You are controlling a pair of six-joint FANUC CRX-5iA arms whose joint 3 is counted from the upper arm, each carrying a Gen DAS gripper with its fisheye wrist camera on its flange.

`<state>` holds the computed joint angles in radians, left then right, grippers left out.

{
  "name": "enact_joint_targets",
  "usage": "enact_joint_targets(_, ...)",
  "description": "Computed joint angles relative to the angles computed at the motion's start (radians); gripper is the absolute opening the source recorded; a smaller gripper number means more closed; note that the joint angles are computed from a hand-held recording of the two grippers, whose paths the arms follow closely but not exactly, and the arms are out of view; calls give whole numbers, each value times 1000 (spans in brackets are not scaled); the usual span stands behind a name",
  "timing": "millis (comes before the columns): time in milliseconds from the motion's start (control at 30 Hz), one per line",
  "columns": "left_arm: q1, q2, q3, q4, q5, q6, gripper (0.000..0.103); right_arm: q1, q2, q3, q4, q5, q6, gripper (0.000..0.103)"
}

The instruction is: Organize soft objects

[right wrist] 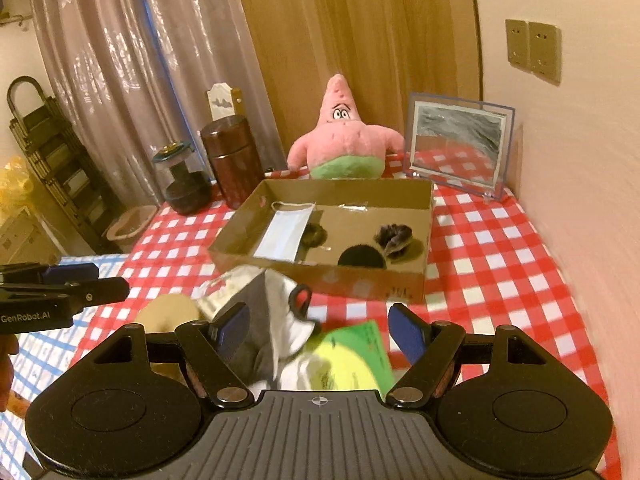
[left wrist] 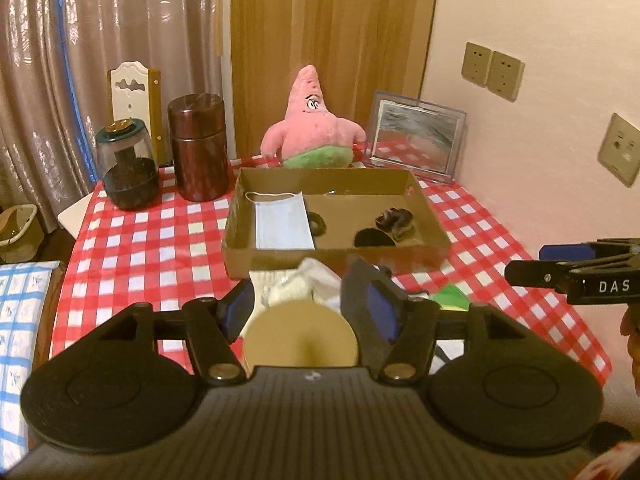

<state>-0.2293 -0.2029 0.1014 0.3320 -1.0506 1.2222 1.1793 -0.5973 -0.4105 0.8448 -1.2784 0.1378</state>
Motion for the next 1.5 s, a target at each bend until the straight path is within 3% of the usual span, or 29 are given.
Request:
enact_joint_targets(400, 4, -179, -149, -31, -5, 68, 64, 379, -72, -85, 109, -319, -250, 76)
enact_joint_targets(667, 4, -226, -214, -11, -25, 83, 64, 513, -94, -110, 116, -448, -330, 76)
enact_joint_targets(1200, -60, -222, -275, 17, 37, 61, 59, 547, -109, -126, 110, -486, -352, 76)
enact_joint_targets(1500, -100, -176, -283, 8, 81, 77, 51, 468, -118, -137, 98, -417, -312, 76)
